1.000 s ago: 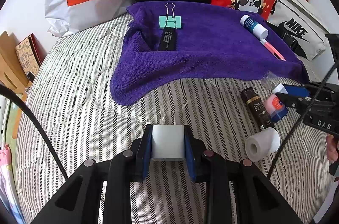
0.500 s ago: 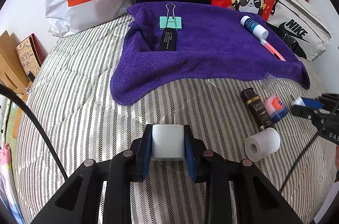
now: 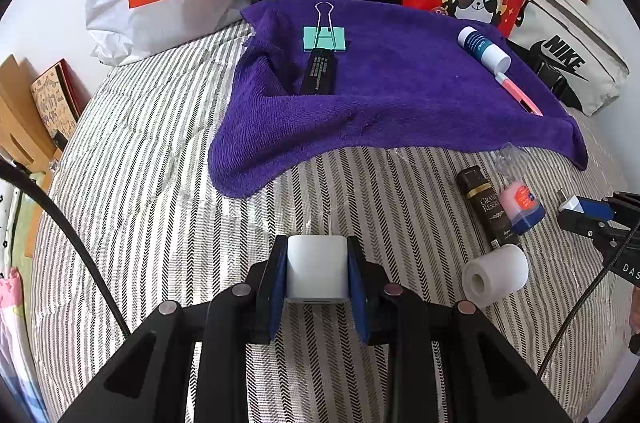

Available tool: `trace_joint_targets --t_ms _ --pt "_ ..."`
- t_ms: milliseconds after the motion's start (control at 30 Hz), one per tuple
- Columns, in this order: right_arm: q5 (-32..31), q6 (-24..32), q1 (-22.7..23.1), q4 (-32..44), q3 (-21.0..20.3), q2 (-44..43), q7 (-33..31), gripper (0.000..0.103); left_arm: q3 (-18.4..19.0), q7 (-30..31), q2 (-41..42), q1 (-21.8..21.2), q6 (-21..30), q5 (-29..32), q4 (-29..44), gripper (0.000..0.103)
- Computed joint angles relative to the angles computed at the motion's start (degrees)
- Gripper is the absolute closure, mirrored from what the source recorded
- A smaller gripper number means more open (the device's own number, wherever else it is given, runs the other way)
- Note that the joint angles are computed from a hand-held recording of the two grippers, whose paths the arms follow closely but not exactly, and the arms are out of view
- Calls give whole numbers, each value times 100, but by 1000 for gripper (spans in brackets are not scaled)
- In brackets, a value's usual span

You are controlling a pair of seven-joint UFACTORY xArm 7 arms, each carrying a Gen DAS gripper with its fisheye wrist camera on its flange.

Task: Organize rigid objects
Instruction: 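Lift the white charger with the left tool while the right tool grasps the white USB cylinder, then carry the charger and USB cylinder over the towel with both tools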

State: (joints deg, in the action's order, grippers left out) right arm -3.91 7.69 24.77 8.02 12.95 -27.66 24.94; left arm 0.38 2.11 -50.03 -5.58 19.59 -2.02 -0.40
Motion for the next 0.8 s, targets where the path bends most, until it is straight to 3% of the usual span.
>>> trace_joint_targets --t_ms 467,800 --pt "332 0 355 14 -465 22 -392 79 -67 -58 138 29 156 58 140 77" --pt "415 349 205 103 -417 -458 -572 79 -40 -89 -155 -65 306 -18 172 77"
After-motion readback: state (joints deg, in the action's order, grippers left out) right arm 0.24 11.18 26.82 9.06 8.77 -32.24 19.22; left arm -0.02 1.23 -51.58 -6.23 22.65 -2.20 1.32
